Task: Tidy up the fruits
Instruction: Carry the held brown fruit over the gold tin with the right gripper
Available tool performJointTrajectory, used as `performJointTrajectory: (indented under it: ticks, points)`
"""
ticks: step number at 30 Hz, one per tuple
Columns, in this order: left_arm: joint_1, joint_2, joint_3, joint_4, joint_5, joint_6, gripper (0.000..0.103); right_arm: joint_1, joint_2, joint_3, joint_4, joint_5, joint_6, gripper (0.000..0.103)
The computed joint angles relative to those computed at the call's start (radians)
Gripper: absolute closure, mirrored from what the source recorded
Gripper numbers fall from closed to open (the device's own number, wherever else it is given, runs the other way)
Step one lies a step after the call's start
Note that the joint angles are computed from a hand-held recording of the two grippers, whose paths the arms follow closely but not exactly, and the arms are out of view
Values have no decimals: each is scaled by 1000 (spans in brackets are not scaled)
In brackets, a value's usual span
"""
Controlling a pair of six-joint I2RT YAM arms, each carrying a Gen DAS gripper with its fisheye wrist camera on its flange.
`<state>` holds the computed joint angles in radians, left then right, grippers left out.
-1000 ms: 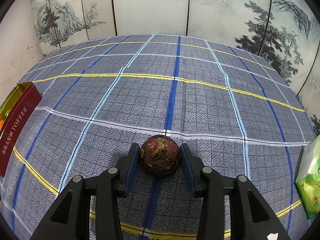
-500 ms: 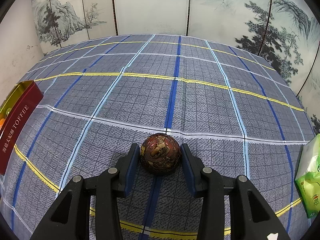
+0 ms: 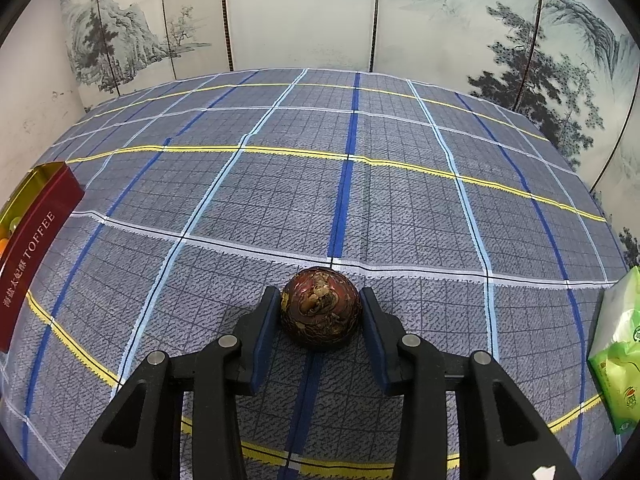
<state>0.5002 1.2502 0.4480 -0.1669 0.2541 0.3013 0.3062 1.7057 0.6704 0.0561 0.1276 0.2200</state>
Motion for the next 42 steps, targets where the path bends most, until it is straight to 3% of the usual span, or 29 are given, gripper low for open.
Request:
performJointTrajectory:
  ticks: [19,42]
  points:
    - [-27,-61,-39,-4,-24,-9,42,38,-46,22,-52,23,26,67]
    - [43,-104,-54,-21,6,10,39,338,-90,166,-153,40,76,67]
